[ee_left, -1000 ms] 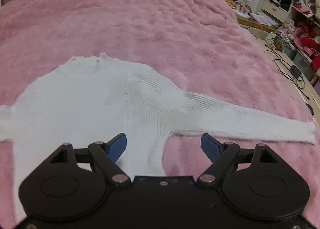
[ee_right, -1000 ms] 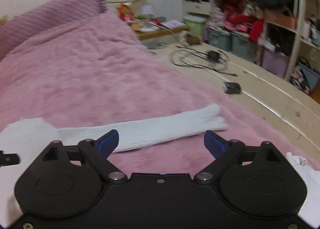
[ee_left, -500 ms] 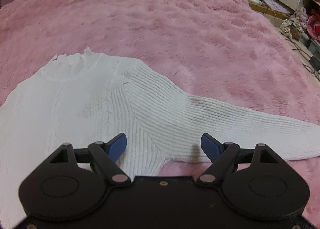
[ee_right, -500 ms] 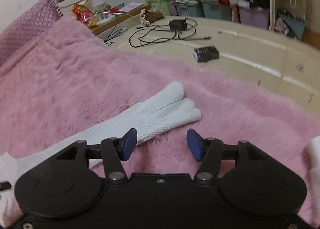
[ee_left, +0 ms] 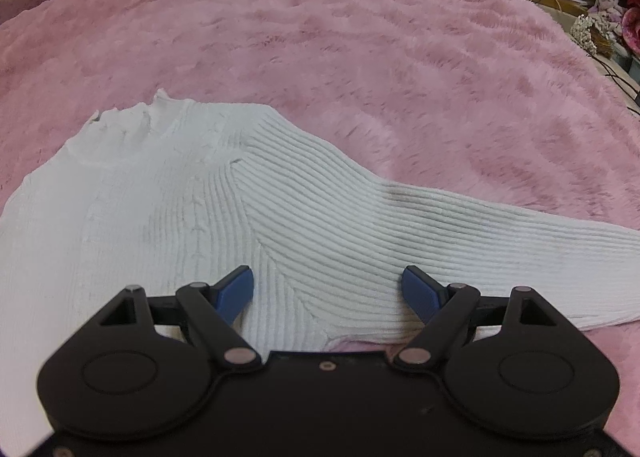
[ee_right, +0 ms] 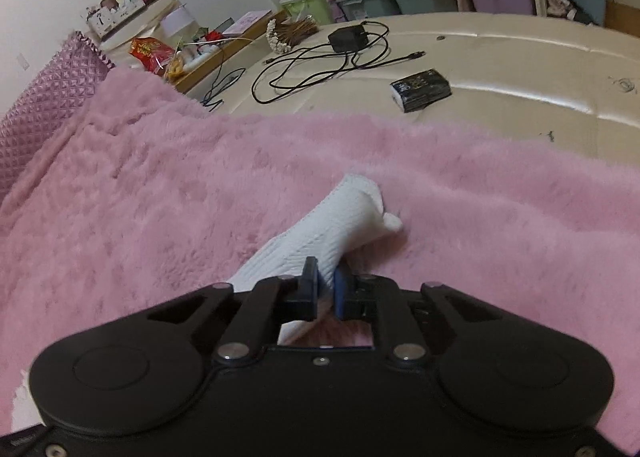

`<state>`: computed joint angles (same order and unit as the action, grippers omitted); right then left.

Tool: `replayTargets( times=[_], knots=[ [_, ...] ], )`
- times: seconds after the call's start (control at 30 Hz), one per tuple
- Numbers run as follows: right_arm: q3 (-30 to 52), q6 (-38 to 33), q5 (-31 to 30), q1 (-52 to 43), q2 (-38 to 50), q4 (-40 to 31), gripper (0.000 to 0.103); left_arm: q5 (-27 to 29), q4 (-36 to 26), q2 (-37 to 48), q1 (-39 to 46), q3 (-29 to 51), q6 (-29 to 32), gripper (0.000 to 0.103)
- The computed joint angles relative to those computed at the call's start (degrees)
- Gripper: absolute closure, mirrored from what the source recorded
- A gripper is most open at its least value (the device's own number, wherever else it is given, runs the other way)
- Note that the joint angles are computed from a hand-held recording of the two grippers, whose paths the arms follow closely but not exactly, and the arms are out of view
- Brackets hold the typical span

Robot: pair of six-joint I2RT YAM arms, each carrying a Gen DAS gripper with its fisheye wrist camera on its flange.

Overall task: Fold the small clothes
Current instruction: 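Lift the cuff with the right gripper and fold the sleeve across the body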

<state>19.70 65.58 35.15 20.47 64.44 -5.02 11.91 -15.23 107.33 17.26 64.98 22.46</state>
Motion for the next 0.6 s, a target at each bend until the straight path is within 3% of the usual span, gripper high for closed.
replayTargets(
  times=[0.27,0.47,0.6],
  knots=[
    [3.83,-0.07,6.09,5.34,-1.73,-5.61,0.095,-0.03,1.10,2.90,0.08,0.58,-0.27,0.015],
    [10.47,-1.79,10.21,11.18,0.06,-8.67,0.095,-0.25,2.73,3.07,-0.15,-0.21,0.19,0.015],
    [16.22,-3.33,12.22,15.14,3.77,-9.35,0.095,1.68,0.26,2.47,0.88,1.15,1.18,0.017]
  ],
)
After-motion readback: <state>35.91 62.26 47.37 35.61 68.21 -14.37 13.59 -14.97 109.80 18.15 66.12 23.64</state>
